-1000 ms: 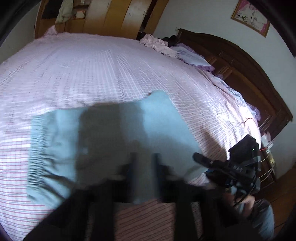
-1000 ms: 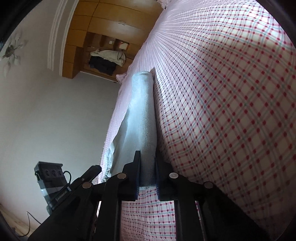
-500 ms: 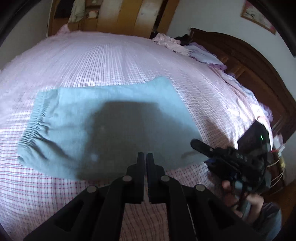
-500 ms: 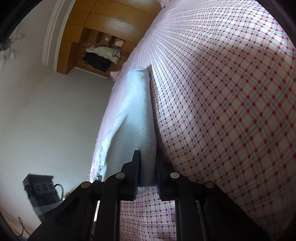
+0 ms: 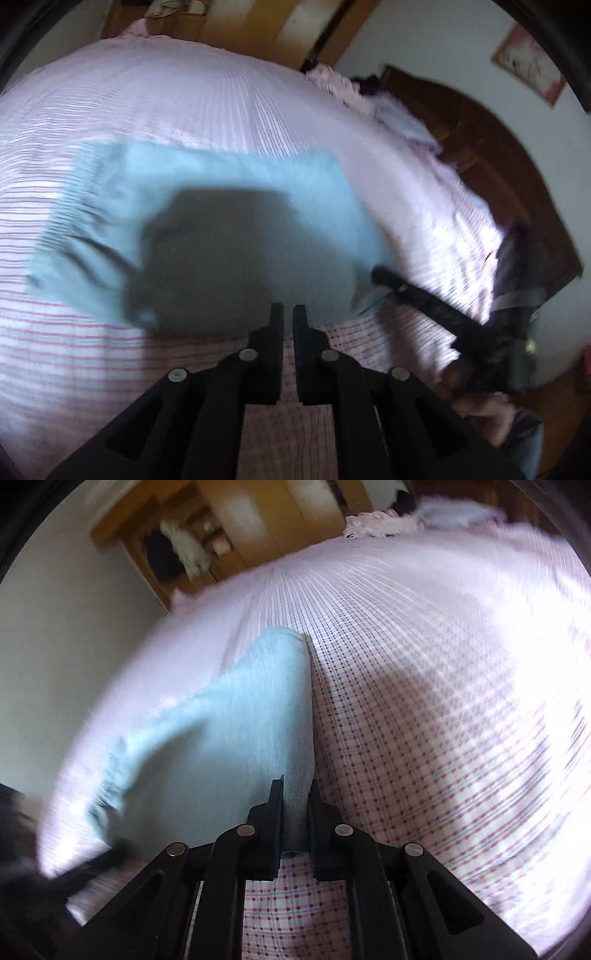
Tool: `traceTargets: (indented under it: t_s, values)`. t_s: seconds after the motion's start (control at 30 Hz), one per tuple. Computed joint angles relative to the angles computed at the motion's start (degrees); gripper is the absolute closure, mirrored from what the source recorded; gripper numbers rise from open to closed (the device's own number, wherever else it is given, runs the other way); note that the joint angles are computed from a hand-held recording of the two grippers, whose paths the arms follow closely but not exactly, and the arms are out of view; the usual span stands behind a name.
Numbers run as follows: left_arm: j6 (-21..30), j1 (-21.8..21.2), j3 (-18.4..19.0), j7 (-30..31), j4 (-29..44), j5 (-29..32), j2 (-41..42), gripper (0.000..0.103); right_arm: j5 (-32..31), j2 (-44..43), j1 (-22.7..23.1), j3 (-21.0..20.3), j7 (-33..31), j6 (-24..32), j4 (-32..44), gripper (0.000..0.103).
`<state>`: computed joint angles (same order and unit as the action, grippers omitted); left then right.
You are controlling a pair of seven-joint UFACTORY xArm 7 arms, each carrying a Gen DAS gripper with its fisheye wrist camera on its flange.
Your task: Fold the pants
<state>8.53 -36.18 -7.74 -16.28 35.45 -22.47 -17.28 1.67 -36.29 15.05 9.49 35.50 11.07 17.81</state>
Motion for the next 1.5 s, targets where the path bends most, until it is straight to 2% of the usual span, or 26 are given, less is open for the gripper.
traceTargets:
  t_s: [0.03,0.07,0.13,0.23,0.33,0.4,0.47,0.53,0.67,0.7,0.77,0.8,0.83,0.9,1.0,1.1,1.13,1.17,1.2,1.3,1.5]
  values:
    - [1.07,-0.97,2.33,1.87,-1.74,-1.6,-3.87,0.1,-2.17,0.19,-2.61,3.06,0.73,3.41,2.13,0.1]
    - [2.42,-0.54,3.03,2.26,-2.46,-1.53,-6.2,0.1,-4.97,0.46,-5.11,6.15,1.5,7.23,4.62,0.1]
    - [5.72,1.02,5.11,3.69,-5.62,-0.99,-14.69,0.098,-9.08,0.94,-7.35,9.33,3.05,12.22,8.03,0.1]
    - [10.49,6.43,4.5,4.06,-8.11,3.45,-23.7,0.089,-18.76,1.57,-11.86,16.45,7.44,20.15,14.29,0.1]
    - [13.28,12.08,3.38,3.63,-10.81,8.03,-30.27,0.089,-31.15,2.99,-16.51,25.39,12.01,27.48,21.49,0.1]
    - [14.02,14.04,3.35,2.72,-11.8,9.28,-32.24,0.089,-39.01,4.78,-18.84,30.8,14.16,30.89,26.83,0.1]
    - [14.65,13.02,5.95,3.95,-12.68,8.76,-33.48,0.089,-46.43,7.18,-20.54,36.21,15.82,33.38,31.54,0.1]
    - [14.38,13.85,5.86,3.15,-12.91,8.5,-33.24,0.089,-53.52,9.98,-21.91,41.45,16.86,35.72,35.2,0.1]
    - [15.32,13.86,8.79,3.67,-14.65,7.05,-34.7,0.089,-68.2,21.26,-25.99,55.92,18.91,41.95,41.23,0.1]
    - [15.38,14.05,9.39,4.0,-15.03,6.76,-34.81,0.092,-71.81,25.17,-27.09,59.31,20.78,43.33,42.07,0.1]
    - [17.78,17.68,7.95,3.01,-16.48,8.39,-36.32,0.094,-74.96,31.67,-26.85,61.07,25.13,43.01,42.86,0.101]
    - [18.45,18.49,7.92,3.14,-17.51,8.85,-37.5,0.094,-77.82,36.42,-26.0,62.11,26.69,45.42,43.29,0.101]
    - [19.32,19.38,8.71,3.9,-19.07,9.37,-39.45,0.094,-80.78,38.78,-23.87,60.94,27.86,45.99,42.78,0.101]
    - [20.41,20.23,10.57,5.29,-20.98,9.33,-41.69,0.093,-84.15,39.55,-23.21,60.49,30.31,43.97,40.99,0.101]
    - [23.13,23.4,12.0,6.26,-23.48,9.56,-44.8,0.092,-85.91,34.42,-21.98,57.94,34.85,40.03,38.09,0.101]
    - [24.29,24.5,13.44,6.61,-24.21,8.19,-45.22,0.092,-88.1,26.97,-19.84,53.58,40.86,33.86,35.45,0.101]
    - [24.39,24.48,14.06,6.89,-24.46,7.52,-44.99,0.092,-88.97,26.67,-19.0,53.08,41.94,33.72,35.47,0.101]
    - [24.16,24.51,14.14,7.22,-24.46,7.16,-44.49,0.092,-88.62,26.31,-17.74,51.05,41.39,31.6,35.15,0.101]
    - [24.28,24.64,13.89,7.37,-24.55,6.94,-44.62,0.092,-88.95,28.34,-17.81,50.91,40.28,31.36,35.85,0.101]
    - [23.63,23.83,13.2,7.97,-24.63,6.2,-43.68,0.092,-90.93,35.23,-15.82,50.85,37.96,34.99,37.76,0.101]
    - [25.08,22.91,11.73,7.14,-24.42,5.46,-44.06,0.092,-93.66,36.3,-9.7,48.98,40.98,37.99,38.09,0.101]
